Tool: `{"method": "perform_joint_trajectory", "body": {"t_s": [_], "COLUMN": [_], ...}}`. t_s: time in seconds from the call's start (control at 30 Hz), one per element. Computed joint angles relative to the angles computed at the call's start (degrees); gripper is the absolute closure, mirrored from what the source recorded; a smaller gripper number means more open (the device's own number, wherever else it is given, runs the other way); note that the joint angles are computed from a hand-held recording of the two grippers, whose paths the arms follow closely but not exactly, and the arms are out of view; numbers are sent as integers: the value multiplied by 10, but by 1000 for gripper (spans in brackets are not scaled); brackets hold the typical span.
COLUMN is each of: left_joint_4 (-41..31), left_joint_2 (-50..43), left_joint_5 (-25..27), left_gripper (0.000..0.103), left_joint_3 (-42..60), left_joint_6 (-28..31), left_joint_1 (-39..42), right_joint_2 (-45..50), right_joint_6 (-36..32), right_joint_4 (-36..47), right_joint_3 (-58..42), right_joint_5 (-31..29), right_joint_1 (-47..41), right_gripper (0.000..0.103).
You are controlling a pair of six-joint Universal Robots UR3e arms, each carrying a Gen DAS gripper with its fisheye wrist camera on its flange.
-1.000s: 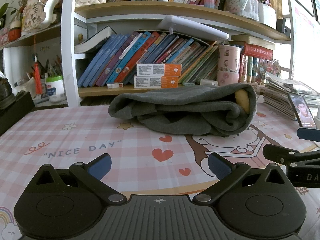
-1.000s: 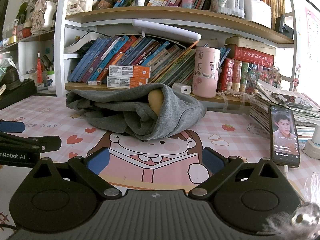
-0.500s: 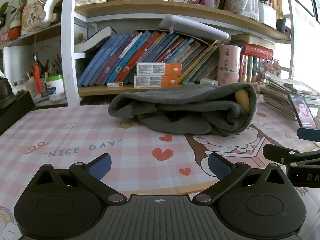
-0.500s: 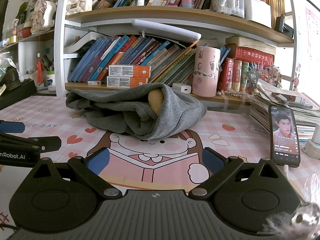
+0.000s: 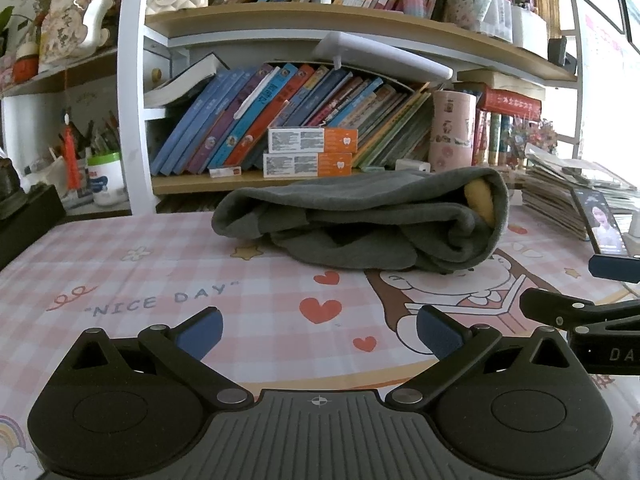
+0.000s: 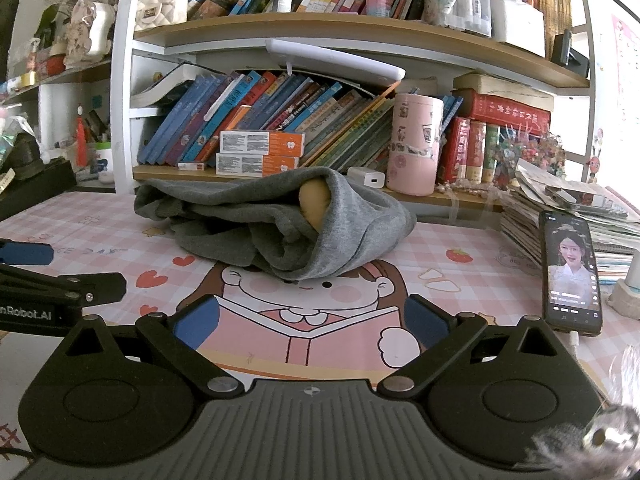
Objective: Fold clothes
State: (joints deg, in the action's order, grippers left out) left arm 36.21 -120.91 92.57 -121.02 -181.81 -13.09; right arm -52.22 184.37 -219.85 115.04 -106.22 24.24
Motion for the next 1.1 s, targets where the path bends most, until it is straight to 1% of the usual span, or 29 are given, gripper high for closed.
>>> {"method": "perform_joint_trajectory", "body": {"t_s": [0.17,0.3,0.47,0.53,0.63,0.77,0.83,0.93,1.0,1.03,1.07,1.1], "left_joint_4": [-1,29,17,14,2,-33,-44,-67,-89,-98,-109,-120], "left_joint_2": [2,-9,-15,-24,-38,-54,-70,-90,-102,-109,-115,-120], "left_joint_5": [-28,-27,-36,-31,-25,-18,-12,-22,-30,-33,-36,-39], "left_gripper": [0,0,0,0,0,0,0,0,0,5,13,18], "left_joint_3": [-5,-1,27,46,79,127,160,202,233,247,260,272], "left_joint_6": [-9,-8,-8,-1,15,31,48,58,57,55,53,53], "left_joint_1": [16,19,22,20,16,4,-9,-20,-27,-30,-34,-39], "right_joint_2": [-9,-27,-31,-24,-15,-6,-11,-20,-28,-31,-33,-34], "right_joint_6": [13,18,1,2,24,71,86,106,118,124,130,138], "right_joint_4": [-12,29,74,85,85,64,71,74,68,60,51,38], "right_joint_3": [11,-10,-59,-80,-88,-61,-45,-29,-17,-12,-7,-1], "right_joint_5": [78,129,183,202,242,293,316,345,352,352,353,356], "right_joint_1": [-33,-58,-94,-111,-143,-186,-205,-228,-238,-241,-244,-249], "right_gripper": [3,3,3,3,3,3,4,3,3,3,3,3]}}
